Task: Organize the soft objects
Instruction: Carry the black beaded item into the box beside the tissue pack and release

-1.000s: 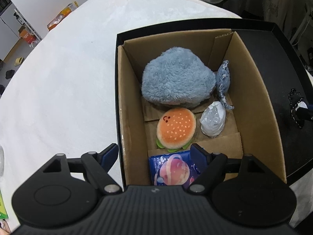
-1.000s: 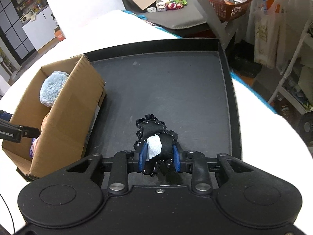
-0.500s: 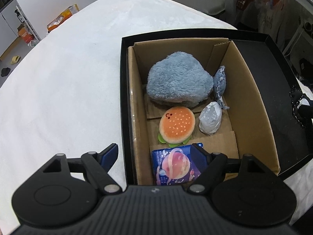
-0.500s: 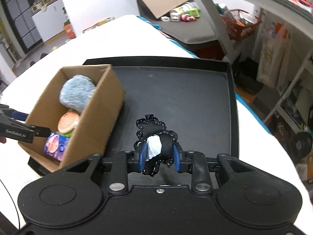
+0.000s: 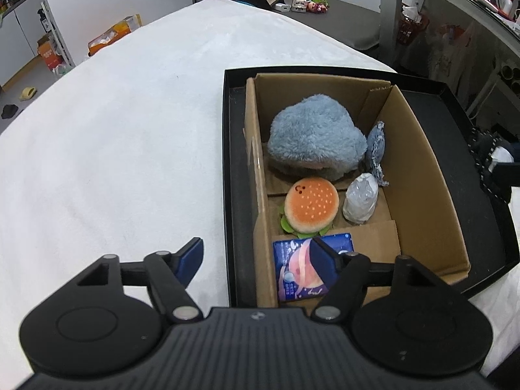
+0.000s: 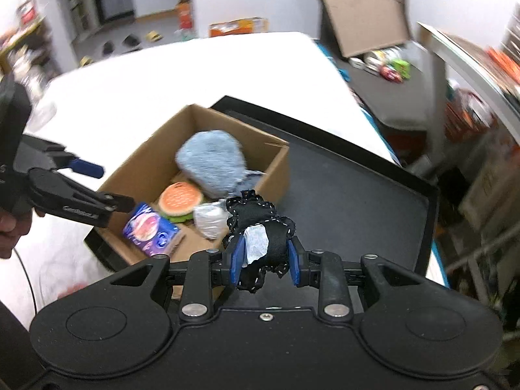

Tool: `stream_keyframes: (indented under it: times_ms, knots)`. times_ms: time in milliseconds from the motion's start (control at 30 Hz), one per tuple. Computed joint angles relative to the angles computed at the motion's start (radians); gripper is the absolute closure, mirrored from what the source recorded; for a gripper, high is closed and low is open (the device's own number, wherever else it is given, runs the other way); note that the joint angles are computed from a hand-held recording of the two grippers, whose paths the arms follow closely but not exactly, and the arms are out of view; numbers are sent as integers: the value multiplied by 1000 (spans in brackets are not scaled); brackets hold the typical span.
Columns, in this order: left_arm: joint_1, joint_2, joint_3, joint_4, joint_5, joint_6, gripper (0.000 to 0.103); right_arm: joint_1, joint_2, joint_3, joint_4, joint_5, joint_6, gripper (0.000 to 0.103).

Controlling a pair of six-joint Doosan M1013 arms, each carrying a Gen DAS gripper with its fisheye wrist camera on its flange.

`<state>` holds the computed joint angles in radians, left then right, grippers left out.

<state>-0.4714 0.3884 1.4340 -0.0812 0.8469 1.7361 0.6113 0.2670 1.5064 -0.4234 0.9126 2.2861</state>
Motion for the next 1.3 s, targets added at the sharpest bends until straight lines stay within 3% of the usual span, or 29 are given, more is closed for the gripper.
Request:
stream_keyframes:
  times_ms: [367,533,1000,1167,1300]
  knots:
    - [35,6,21,-153,-10,93,71,22,89,-145,46,151,-223,74]
    - [48,12,22,-211,-12,145,82,25,130,-204,73,212,-290,74]
    - [75,11,45,-326,-54,213,86,33,250,-351,156,362,-400,72]
    - [80,15,40,-337,-48,210,86,36,282,-384,168,421,-408,64]
    - [80,12,43,-337,-48,211,85,48,287,-390,133,443,-393,52]
